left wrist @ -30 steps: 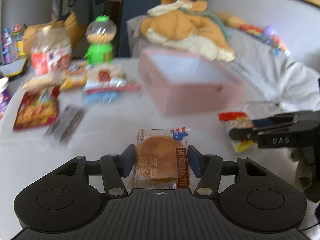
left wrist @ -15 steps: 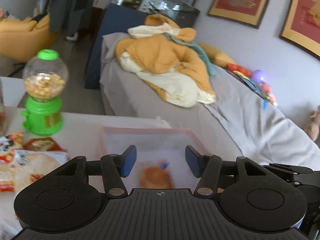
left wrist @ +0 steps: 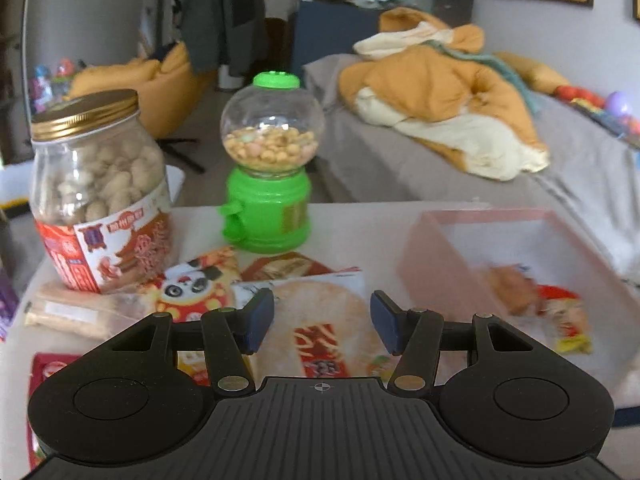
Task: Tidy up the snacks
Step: 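Drop the bread bun and candy bag into the pink box with both grippers, then grasp the Peppa Pig milk candy pack with the right gripper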
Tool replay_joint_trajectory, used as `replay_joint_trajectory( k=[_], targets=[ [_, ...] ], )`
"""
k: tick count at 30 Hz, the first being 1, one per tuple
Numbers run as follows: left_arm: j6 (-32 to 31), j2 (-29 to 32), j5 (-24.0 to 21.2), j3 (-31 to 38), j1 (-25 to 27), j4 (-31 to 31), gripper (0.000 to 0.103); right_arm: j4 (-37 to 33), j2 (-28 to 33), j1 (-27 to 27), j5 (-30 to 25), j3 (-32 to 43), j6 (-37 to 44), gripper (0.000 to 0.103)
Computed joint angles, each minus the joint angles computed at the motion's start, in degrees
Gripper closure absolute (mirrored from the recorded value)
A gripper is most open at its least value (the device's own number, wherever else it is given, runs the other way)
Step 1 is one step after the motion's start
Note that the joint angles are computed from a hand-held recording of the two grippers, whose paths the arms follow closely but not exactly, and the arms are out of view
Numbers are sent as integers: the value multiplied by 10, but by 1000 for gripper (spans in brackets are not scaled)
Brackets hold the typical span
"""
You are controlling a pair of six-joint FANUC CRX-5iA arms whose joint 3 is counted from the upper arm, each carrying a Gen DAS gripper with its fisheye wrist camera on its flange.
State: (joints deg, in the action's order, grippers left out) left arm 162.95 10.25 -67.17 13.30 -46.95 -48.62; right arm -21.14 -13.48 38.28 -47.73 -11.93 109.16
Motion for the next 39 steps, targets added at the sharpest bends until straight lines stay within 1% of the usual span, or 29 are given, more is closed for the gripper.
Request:
replay_joint_trajectory(
  k=[1,2,4,6,7,8,9,10,11,12,14,15,18,20,22,24,26,28,29,31,33,35,36,37,39],
  targets=[
    [-17,10,-15,10,-2,-6,41,4,10,5,-7,4,-8,39],
    [-31,16,-25,14,-5,-13,39,25,17,19,-2,1,-31,39],
    [-44,13,-29,7,-14,-26,39,69,30,44,19,-8,-79,39],
    [-56,8,-45,2,-23,-33,39,70,53,48,14,9,-97,38],
    [-62,8,-57,2,-26,-35,38,69,59,49,17,13,-103,38],
    [-62,1,-60,-6,-29,-35,38,75,65,53,24,15,-111,38],
    [-58,-10,-53,-17,-27,-28,38,86,71,57,29,18,-121,38],
    [-50,-25,-32,-34,-21,-13,39,103,76,65,36,17,-137,38],
    [-43,-45,2,-56,-9,10,39,116,82,70,40,17,-149,36],
    [-39,-57,22,-70,-3,23,37,124,86,74,40,17,-159,35],
    [-47,-58,24,-73,-7,17,35,131,92,81,40,17,-163,28],
    [-48,-59,25,-76,-8,13,34,140,91,87,43,15,-167,27],
    [-43,-69,36,-87,-5,26,34,186,81,113,51,-6,-193,27],
    [-49,-82,41,-97,-8,43,34,181,82,119,43,0,-186,27],
    [-45,-94,36,-108,-26,46,34,173,72,124,39,-1,-179,27],
    [-24,-102,19,-118,-59,31,36,163,60,131,39,-2,-168,27],
    [10,-111,4,-132,-88,23,41,150,49,136,41,0,-154,27],
    [74,-125,-1,-155,-120,3,42,161,46,151,49,-1,-168,27],
    [107,-126,-21,-158,-144,-16,42,171,47,159,55,-1,-182,27],
    [141,-127,-55,-158,-173,-32,43,182,57,174,67,8,-210,27],
    [166,-132,-67,-163,-186,-34,45,180,83,182,69,34,-238,27],
    [178,-137,-77,-167,-197,-34,45,176,129,189,58,79,-272,27],
    [184,-139,-83,-169,-202,-35,45,195,148,197,62,91,-296,27],
    [193,-145,-89,-172,-209,-38,45,230,172,208,62,103,-330,27],
    [217,-154,-100,-179,-225,-48,45,292,218,224,47,130,-386,27]
  ],
)
